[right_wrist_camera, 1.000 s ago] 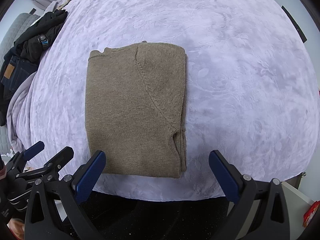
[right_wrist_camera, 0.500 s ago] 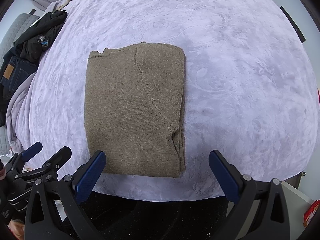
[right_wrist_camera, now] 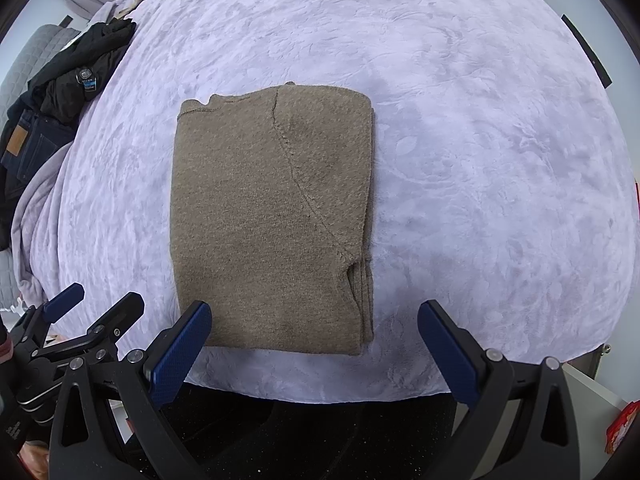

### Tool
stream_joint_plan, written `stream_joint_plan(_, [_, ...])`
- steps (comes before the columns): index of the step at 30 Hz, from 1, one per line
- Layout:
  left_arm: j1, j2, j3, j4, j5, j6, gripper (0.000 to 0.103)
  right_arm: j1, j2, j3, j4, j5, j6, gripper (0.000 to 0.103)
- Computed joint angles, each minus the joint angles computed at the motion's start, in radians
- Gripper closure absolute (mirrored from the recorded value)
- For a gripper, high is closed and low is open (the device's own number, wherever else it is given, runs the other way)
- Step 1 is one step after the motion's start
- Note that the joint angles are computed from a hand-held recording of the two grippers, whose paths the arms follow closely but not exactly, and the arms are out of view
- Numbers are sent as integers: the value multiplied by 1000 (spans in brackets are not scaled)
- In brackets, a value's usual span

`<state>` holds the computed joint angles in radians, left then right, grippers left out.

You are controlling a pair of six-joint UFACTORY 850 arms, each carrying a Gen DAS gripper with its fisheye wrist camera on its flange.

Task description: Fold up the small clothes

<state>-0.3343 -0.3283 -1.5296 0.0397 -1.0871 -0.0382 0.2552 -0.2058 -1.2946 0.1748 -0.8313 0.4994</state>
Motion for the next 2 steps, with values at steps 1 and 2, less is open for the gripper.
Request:
stream_joint_plan(1, [1, -1, -1, -3, -1, 2, 1, -2, -1, -2, 0, -1, -2, 1])
stream_joint_plan(2, [1, -2, -2, -6, -3, 1, 1, 0, 0, 0, 0, 0, 0, 1])
